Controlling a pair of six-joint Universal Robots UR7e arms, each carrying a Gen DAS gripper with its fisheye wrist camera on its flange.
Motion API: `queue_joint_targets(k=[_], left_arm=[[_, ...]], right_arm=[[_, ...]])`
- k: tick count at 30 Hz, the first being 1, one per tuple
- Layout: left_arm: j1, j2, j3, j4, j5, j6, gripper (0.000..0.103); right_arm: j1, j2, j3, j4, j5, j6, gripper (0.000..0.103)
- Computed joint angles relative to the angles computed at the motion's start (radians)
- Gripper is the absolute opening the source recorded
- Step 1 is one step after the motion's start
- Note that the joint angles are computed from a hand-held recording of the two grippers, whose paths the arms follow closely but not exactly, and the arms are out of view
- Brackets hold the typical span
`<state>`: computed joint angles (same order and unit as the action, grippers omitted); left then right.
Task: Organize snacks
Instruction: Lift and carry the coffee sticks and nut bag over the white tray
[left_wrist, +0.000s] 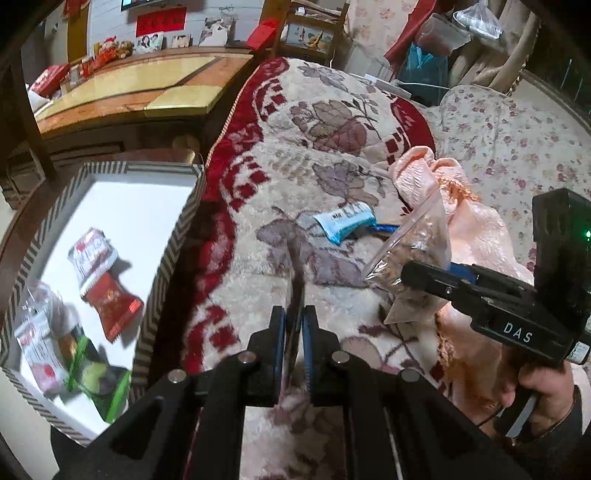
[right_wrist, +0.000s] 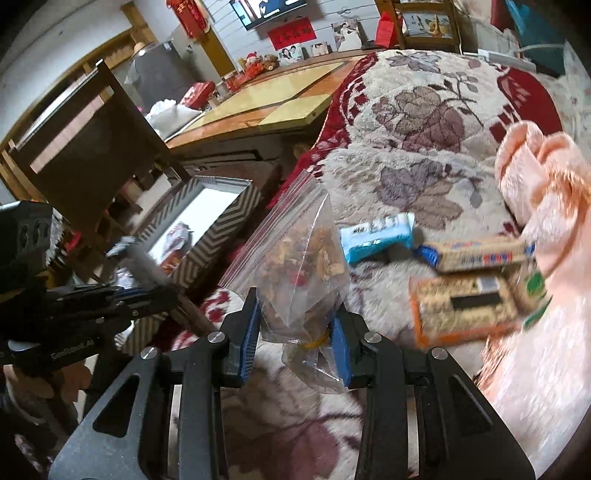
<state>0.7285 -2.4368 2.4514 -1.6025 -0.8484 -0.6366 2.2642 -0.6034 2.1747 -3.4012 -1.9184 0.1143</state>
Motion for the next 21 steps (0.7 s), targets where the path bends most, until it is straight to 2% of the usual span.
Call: queue_joint_targets(k=[6,9,11,15,18,20,21], left_arm=[[0.038,-0.029,0.004,0.023,-0.048,-0.003,0.011],[0.096,-0.021,0.017,-0.057,-0.085,0.047,0.011],[0.118,-0.017,0.03,-0.097,-0.068,0.044,0.011],[0.186,0.075,0.044,-0.173,-0.02,0.073,0.014],[0.255,0.162,0.055,-0.303,-0.023,0.12,0.029],[0.294,0.218,0.06,-0.375,-0.024,0.141,0.054],[0.313,0.246,0.065,-0.423,-0.024,0.15,0.057]], right_arm=[[0.016,-0.01,0.033,-0.01,0.001,0.032,0.034],[0.017,-0.01,0.045,-0.017,0.004,0.041,0.034],[0.012,-0.008,0.051,-0.023,0.01,0.046,0.034],[0.004,-0.005,0.058,-0.033,0.028,0.05,0.034],[-0.006,-0.002,0.062,-0.047,0.042,0.048,0.034],[-0.02,0.001,0.067,-0.057,0.056,0.05,0.034],[-0.027,0.002,0.069,-0.059,0.062,0.05,0.034]])
